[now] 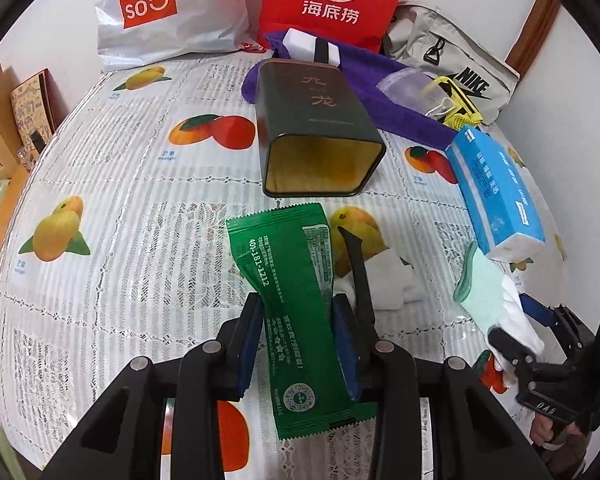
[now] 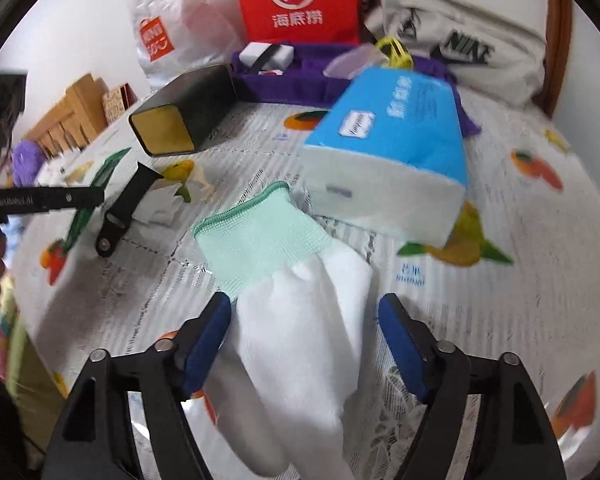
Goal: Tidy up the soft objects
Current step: 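Grasp the white glove with the right tool while the left tool lifts the green packet, then carry the green packet and white glove over the purple towel with both tools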
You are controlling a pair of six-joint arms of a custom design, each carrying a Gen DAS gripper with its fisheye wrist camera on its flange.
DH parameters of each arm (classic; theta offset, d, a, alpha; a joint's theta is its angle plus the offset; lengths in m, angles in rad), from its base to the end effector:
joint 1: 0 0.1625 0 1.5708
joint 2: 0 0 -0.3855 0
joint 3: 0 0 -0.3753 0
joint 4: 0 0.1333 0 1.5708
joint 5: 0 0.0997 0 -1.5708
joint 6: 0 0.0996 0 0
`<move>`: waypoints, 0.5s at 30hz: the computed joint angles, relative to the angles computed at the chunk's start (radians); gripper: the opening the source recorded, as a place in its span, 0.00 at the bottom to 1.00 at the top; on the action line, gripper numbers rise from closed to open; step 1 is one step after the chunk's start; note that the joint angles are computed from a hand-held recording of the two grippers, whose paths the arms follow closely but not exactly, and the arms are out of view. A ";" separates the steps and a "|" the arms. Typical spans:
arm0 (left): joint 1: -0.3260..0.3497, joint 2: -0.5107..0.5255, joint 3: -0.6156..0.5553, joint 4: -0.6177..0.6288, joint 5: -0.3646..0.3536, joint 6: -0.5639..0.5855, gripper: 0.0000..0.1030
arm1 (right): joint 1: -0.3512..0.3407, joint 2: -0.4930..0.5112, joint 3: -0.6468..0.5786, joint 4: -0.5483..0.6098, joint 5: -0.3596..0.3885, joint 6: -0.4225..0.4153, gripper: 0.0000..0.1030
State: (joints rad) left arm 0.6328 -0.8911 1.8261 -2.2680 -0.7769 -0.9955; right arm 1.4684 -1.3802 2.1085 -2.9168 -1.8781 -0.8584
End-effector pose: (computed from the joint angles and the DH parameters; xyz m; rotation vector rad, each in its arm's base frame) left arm -0.3191 -0.4874 0.0690 0.0516 2.4236 -0.6710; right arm 0.0526 -0.4974 0.2716 0.8206 -2.4066 0.5368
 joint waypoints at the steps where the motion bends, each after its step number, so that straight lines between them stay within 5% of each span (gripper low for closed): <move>1: 0.001 0.001 0.000 -0.002 0.001 0.000 0.34 | 0.004 0.007 0.006 -0.022 -0.015 -0.016 0.74; 3: 0.003 -0.001 0.003 -0.010 0.003 0.002 0.34 | 0.007 0.013 0.027 -0.079 -0.024 -0.060 0.66; 8: 0.001 -0.004 0.015 -0.023 -0.003 0.004 0.34 | 0.003 -0.021 0.030 -0.007 -0.002 -0.073 0.31; 15: -0.009 -0.010 0.034 0.012 -0.027 -0.032 0.32 | -0.005 -0.037 0.027 -0.010 -0.019 -0.065 0.22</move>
